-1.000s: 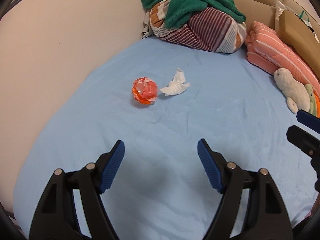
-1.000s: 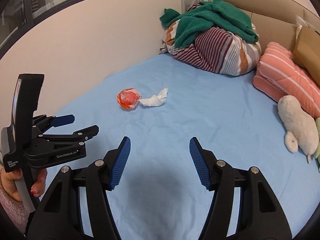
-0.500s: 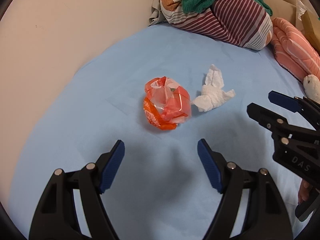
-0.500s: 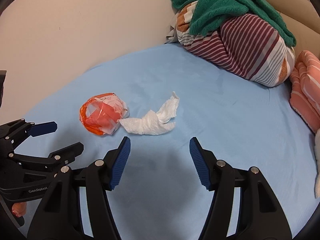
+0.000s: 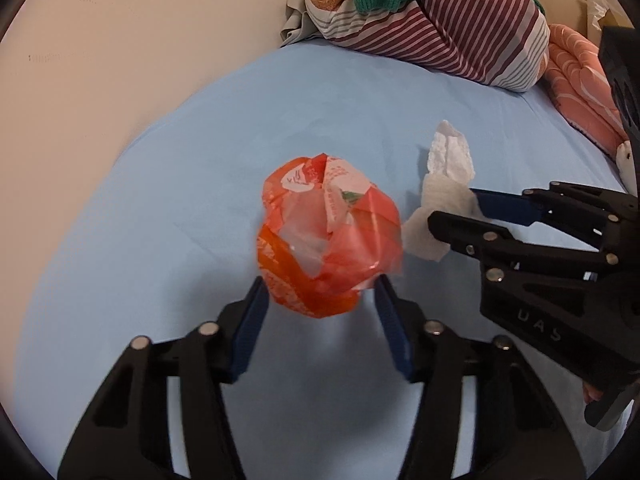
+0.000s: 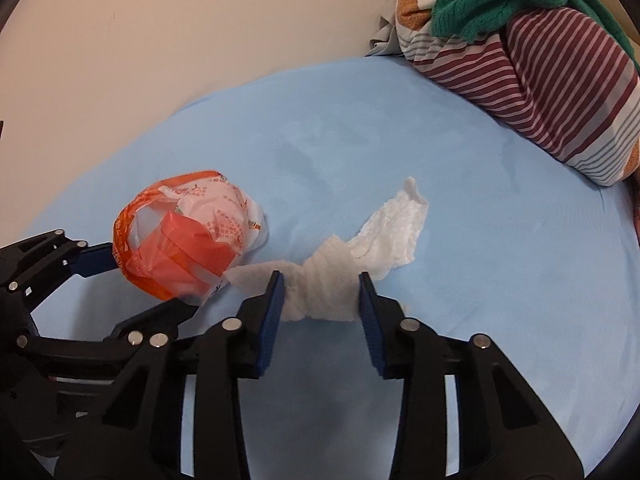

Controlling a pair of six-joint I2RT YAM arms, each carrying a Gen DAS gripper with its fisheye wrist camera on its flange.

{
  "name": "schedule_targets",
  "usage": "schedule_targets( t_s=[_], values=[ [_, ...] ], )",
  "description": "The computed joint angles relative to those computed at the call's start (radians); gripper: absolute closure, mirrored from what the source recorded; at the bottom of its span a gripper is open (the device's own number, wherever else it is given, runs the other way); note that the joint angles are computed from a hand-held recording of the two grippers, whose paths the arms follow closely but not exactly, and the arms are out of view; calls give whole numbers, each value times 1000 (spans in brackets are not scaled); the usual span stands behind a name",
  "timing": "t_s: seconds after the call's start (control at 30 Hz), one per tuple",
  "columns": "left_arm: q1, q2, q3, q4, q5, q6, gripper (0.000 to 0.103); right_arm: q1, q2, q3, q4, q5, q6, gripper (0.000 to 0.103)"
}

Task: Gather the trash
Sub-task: 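Grasp the orange-red plastic bag with the left gripper while the right gripper grasps the white tissue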

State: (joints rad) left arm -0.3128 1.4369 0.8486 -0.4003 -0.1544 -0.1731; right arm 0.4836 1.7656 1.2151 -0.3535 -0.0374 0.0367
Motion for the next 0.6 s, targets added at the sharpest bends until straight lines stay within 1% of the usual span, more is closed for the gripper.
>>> schedule_targets(
  t_s=[0.03, 0.07, 0.13, 0.2, 0.33, 0.6],
  values=[
    [8, 7, 2, 4, 18, 5, 75, 2, 3, 1, -4, -4, -10, 80],
    [13, 11, 2, 7, 32, 9, 84, 4, 3, 1, -2, -3, -17, 84],
    [22, 15, 0, 16, 50, 18, 92, 1, -13, -15, 3, -11, -31, 93],
    [19, 10, -4, 23, 41, 21, 96, -11, -29, -24, 3, -29, -36, 95],
    [18, -8, -10, 22, 51, 13, 98, -9, -83, -62, -2, -28, -35, 96],
    [-8, -73, -20, -20, 42, -6, 99, 37, -216, -139, -29, 9, 2, 97]
  ],
)
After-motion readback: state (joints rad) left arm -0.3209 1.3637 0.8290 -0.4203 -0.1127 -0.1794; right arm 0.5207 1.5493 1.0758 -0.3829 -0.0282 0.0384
